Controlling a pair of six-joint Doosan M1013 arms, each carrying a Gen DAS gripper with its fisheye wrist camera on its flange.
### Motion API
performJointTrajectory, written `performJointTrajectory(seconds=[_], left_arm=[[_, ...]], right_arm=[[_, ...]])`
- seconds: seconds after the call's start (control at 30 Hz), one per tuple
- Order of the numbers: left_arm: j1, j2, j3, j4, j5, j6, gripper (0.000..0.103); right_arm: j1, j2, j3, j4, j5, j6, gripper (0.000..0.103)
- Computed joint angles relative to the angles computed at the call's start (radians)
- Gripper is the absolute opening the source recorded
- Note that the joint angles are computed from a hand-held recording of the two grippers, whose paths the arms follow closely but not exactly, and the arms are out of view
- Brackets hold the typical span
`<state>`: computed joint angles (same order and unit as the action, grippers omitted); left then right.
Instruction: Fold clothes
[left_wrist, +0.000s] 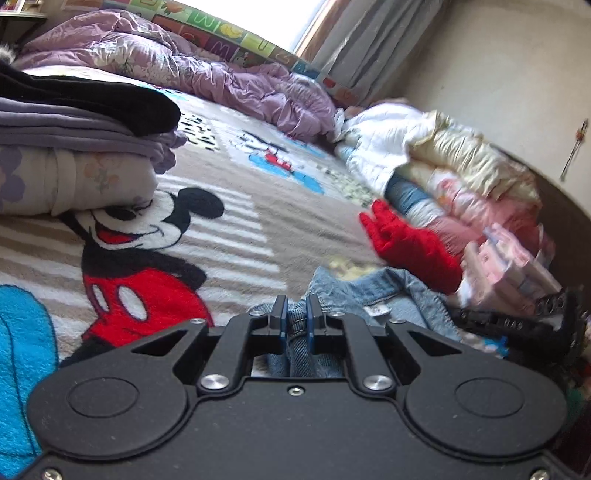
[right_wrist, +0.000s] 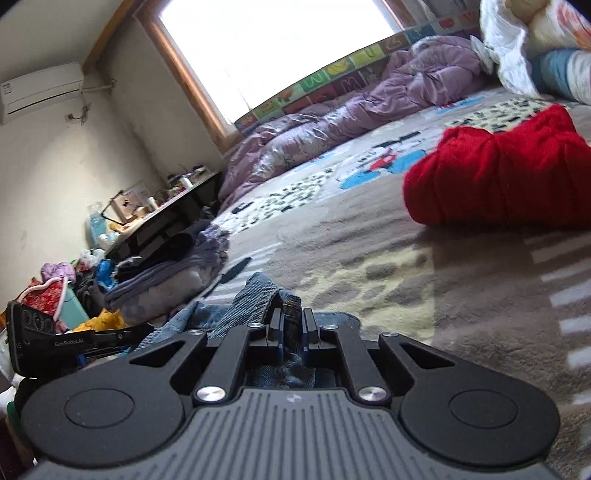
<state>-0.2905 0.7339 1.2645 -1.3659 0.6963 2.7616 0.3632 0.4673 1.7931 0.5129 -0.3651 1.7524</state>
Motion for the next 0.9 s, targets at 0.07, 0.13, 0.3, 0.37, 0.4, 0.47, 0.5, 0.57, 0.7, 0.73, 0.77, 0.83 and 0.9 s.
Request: performJointTrajectory(seconds=[0.07,0.13,0.3,0.37,0.4,0.47,0.5,0.57,0.7,0.73,0.77,0.83,0.9], left_arm=[[-0.010,-0.003,-0.001,0.065,-0.048,-0.049,0.009],[-0.013,-0.008,0.006,0.073,-0.072,-0.047,0.014],[-0.015,-0.037,0.053,-0.051,-0.131,0.098,0.039],[-0.016,-0.059,0.083,-0.146,-0.156,0.227,0.039],[-0.015,-0.069,0.093,-0.175,-0.156,0.272,0.039],[-0.011,-0.082,0.108,-0.203,-0.114,0.344,0.039],[-0.008,-0.087,0.112,-0.202,-0.083,0.369,0.041],[-0.007,-0.091,0.115,-0.149,-0.031,0.384,0.042],[-0.011,-0.093,0.120,-0.039,0.041,0.404,0.042],[-0.014,-0.094,0.124,-0.016,0.045,0.408,0.042],[-0.017,-0.092,0.124,0.009,0.049,0.406,0.042],[-0.020,-0.087,0.122,0.026,0.045,0.413,0.042],[-0.018,-0.076,0.109,0.045,0.060,0.387,0.042]], right_arm=[[0.001,0.007,-0.017,0.121,0.042,-0.118,0.016],[0.000,0.009,-0.026,0.159,0.067,-0.157,0.019],[0.002,-0.019,-0.004,0.262,0.057,-0.220,0.060],[0.009,-0.038,0.014,0.319,0.026,-0.285,0.059],[0.022,-0.047,0.020,0.398,-0.014,-0.394,0.058],[0.044,-0.060,0.031,0.435,-0.080,-0.513,0.057],[0.051,-0.066,0.036,0.411,-0.099,-0.535,0.056],[0.064,-0.066,0.036,0.341,-0.113,-0.577,0.050],[0.076,-0.045,0.002,0.266,-0.062,-0.638,0.047],[0.073,-0.038,-0.006,0.237,-0.049,-0.605,0.047],[0.070,-0.031,-0.014,0.210,-0.037,-0.573,0.047],[0.064,-0.016,-0.030,0.191,-0.021,-0.544,0.047],[0.057,-0.006,-0.036,0.161,-0.018,-0.499,0.047]])
